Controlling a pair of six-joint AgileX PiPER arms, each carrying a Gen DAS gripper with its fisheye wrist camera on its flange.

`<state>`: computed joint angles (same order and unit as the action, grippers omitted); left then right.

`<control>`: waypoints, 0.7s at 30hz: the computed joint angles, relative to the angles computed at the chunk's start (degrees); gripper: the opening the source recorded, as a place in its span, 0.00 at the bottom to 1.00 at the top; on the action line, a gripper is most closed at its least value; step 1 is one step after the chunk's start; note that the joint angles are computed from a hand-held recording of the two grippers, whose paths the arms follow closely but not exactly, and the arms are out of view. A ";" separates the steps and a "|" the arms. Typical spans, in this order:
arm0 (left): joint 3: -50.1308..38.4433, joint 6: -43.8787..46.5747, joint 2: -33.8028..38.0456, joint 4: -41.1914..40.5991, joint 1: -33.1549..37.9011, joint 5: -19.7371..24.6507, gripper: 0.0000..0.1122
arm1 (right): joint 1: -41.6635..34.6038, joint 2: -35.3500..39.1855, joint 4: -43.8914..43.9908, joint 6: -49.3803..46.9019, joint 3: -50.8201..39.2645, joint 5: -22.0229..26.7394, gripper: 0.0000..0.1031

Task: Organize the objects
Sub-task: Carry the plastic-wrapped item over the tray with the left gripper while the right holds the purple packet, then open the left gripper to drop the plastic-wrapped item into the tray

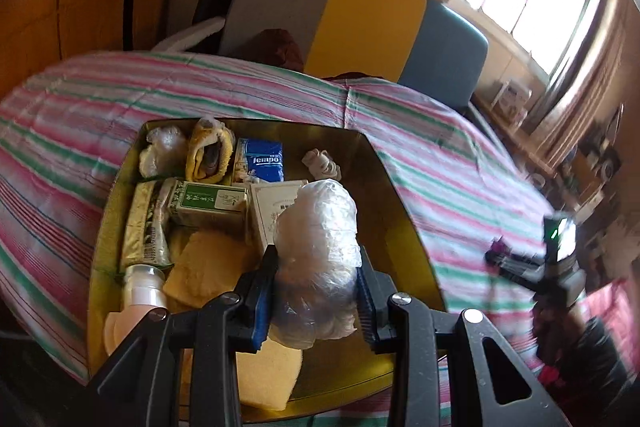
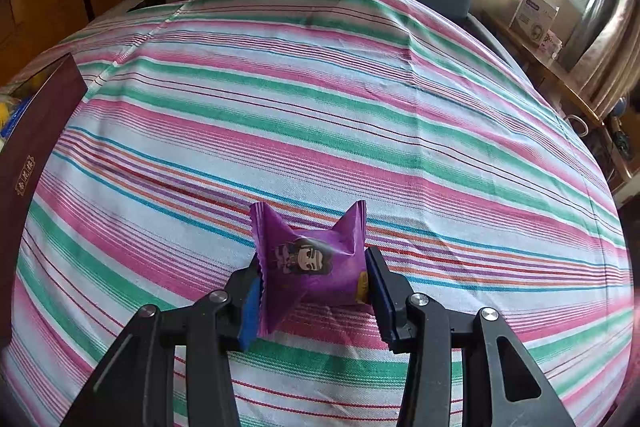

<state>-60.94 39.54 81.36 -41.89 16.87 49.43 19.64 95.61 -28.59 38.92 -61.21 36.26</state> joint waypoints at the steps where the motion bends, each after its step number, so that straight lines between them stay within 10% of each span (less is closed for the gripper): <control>1: -1.35 -0.20 1.10 -0.95 0.34 1.62 0.31 | 0.15 0.08 -0.23 0.11 -0.17 0.32 0.45; 10: -13.48 -8.32 11.48 -2.54 -5.78 5.28 0.31 | 0.68 0.34 -0.68 -0.02 -0.98 1.43 0.45; 21: -28.28 -27.96 27.04 14.25 -14.84 2.48 0.34 | 0.61 0.51 -0.22 -0.91 -1.47 1.78 0.45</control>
<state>-89.23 11.59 108.40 -27.64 2.03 51.92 20.25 96.13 -28.81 38.01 -62.68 38.04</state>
